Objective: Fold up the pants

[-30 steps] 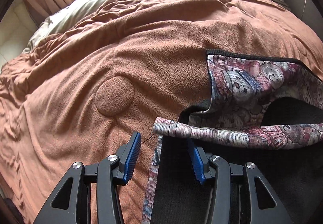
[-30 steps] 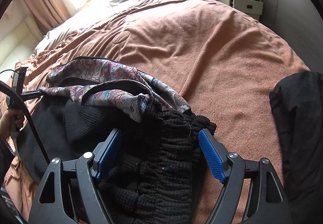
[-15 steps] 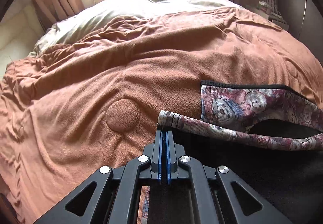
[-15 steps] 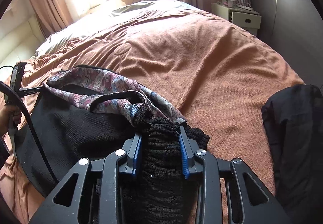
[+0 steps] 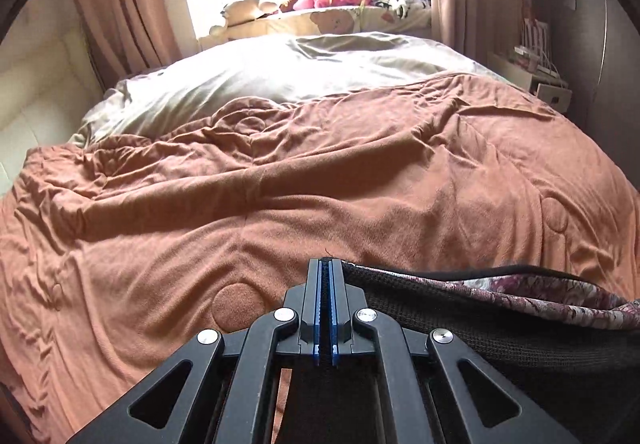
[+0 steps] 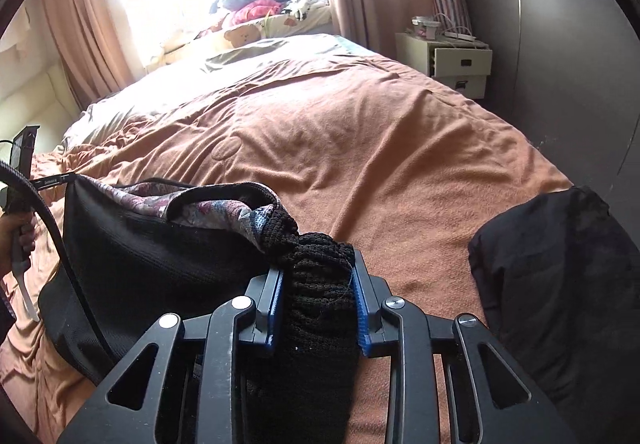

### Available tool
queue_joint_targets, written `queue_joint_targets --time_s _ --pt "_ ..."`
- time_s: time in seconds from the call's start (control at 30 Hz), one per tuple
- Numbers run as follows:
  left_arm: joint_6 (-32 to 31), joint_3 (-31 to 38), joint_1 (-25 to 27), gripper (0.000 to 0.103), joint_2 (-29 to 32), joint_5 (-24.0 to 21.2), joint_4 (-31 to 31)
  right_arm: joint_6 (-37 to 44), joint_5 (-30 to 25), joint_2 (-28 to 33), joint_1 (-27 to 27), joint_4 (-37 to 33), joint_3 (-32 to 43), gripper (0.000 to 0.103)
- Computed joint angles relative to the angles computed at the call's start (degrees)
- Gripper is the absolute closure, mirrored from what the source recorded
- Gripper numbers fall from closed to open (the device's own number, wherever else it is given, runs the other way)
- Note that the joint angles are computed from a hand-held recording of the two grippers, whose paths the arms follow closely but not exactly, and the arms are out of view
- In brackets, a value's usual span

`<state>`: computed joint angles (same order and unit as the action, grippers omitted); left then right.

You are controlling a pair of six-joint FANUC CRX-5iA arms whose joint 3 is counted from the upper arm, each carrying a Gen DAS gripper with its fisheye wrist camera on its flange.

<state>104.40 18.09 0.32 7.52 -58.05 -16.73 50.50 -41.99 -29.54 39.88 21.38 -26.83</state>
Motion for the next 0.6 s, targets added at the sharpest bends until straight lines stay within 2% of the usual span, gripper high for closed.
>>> queue_joint_targets --time_s 0.27,0.3,0.37,0.43,0.47,0.53,0.57,0.6 --pt "5.9 7.1 -2.5 0.1 6.0 -1.4 -5.8 -2.3 2.7 5.0 -2.0 0.8 1.7 0.077" --pt "6.1 8.3 -2.6 0.099 7.3 -2.5 -6.0 -1.8 3.5 5.8 -2.4 0.2 2.1 0.076" --pt "3.1 12.2 -2.3 0.096 11.3 -8.1 -4.3 -3.0 3.6 8.1 -2.2 2.6 2.5 0.073" --pt "1.6 14.5 -2.2 0.094 13.6 -13.0 -4.0 0.0 0.9 11.0 -2.7 -0.5 5.5 0.067" --pt "1.3 13.0 -1.4 0.092 13.0 -12.7 -2.2 1.9 -0.5 11.9 -3.2 -3.4 7.1 0.064" --pt "1.2 9.0 0.6 0.071 10.6 -10.4 2.0 5.4 -0.4 11.7 -4.6 -8.8 8.5 0.058" --pt "1.7 7.1 1.1 0.051 9.2 -9.1 2.8 5.9 0.2 10.9 -4.9 -9.7 8.2 0.049" --pt "2.2 5.1 1.4 0.04 7.4 -7.7 2.6 5.9 0.4 10.3 -5.1 -9.6 7.9 0.043"
